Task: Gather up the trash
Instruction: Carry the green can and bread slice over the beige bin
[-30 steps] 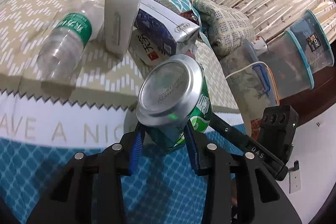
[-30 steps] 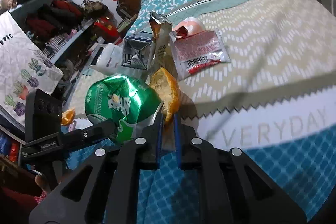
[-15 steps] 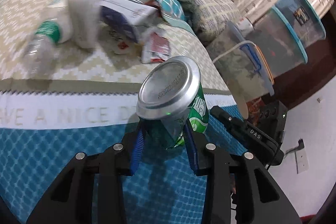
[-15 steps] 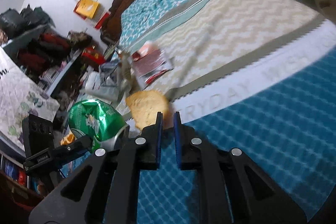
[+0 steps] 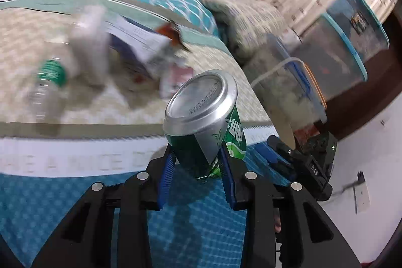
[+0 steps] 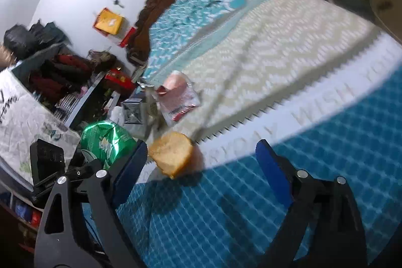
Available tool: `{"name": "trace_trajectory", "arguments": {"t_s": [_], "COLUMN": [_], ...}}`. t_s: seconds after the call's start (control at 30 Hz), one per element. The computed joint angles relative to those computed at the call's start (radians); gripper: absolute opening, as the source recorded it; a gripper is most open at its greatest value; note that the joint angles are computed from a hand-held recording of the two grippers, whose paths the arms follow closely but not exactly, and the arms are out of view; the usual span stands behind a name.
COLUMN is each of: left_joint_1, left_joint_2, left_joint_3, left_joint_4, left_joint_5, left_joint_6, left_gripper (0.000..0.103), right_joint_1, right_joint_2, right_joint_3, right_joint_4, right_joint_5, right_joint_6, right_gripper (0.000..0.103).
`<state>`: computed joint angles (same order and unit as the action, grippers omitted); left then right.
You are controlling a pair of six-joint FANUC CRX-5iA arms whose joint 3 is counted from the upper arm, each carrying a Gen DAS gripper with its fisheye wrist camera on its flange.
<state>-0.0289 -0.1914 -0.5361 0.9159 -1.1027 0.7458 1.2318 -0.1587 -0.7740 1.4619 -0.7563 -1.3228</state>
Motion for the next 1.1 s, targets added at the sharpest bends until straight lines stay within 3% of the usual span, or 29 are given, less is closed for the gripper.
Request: {"name": "trace_trajectory", "arguments": {"t_s": [0.03, 0.2, 0.27, 0.3, 0.33, 0.4, 0.43, 0.57, 0.67, 0.87, 0.9, 0.97, 1.1], "left_joint_1": [0.015, 0.067, 0.062, 0.057, 0.047, 0.014, -0.001, -0.096, -0.181, -0.251, -0.259, -0.271, -0.296], "left_joint_2": [-0.010, -0.034, -0.031, -0.028, -0.025, -0.011, -0.003, 0.046, 0.106, 0.140, 0.145, 0.161, 0.165], "left_joint_3": [-0.004, -0.010, -0.006, -0.004, 0.000, 0.016, 0.023, 0.068, 0.116, 0.149, 0.155, 0.174, 0.177], "left_joint_4": [-0.005, -0.015, -0.014, -0.014, -0.017, -0.030, -0.033, -0.050, -0.086, -0.128, -0.140, -0.168, -0.204], "left_joint_5": [0.001, -0.015, -0.016, -0.018, -0.015, -0.006, -0.003, 0.015, 0.026, 0.059, 0.064, 0.058, 0.081], "left_joint_6": [0.001, -0.001, 0.009, 0.011, 0.016, 0.027, 0.030, 0.039, 0.074, 0.108, 0.123, 0.151, 0.169], "left_gripper": [0.032, 0.032, 0.031, 0.031, 0.031, 0.028, 0.022, 0.016, 0.015, 0.016, 0.019, 0.035, 0.038], "right_joint_1": [-0.034, -0.123, -0.124, -0.122, -0.122, -0.118, -0.116, -0.071, 0.020, 0.214, 0.234, 0.251, 0.247], "right_joint_2": [0.008, 0.101, 0.134, 0.140, 0.141, 0.127, 0.110, 0.009, -0.075, -0.170, -0.176, -0.182, -0.164], "right_joint_3": [0.014, 0.125, 0.166, 0.181, 0.183, 0.161, 0.139, 0.031, -0.033, -0.083, -0.083, -0.091, -0.068], "right_joint_4": [0.006, -0.159, -0.232, -0.279, -0.285, -0.223, -0.186, -0.116, -0.184, -0.329, -0.349, -0.344, -0.371], "right_joint_5": [0.060, 0.253, 0.273, 0.290, 0.301, 0.295, 0.287, 0.175, 0.015, -0.263, -0.288, -0.293, -0.272], "right_joint_6": [0.046, 0.326, 0.418, 0.473, 0.483, 0.424, 0.379, 0.203, 0.155, 0.125, 0.137, 0.142, 0.220], "right_gripper": [0.076, 0.056, 0.039, 0.023, 0.013, 0.010, 0.009, 0.009, 0.009, 0.009, 0.009, 0.013, 0.014]}}
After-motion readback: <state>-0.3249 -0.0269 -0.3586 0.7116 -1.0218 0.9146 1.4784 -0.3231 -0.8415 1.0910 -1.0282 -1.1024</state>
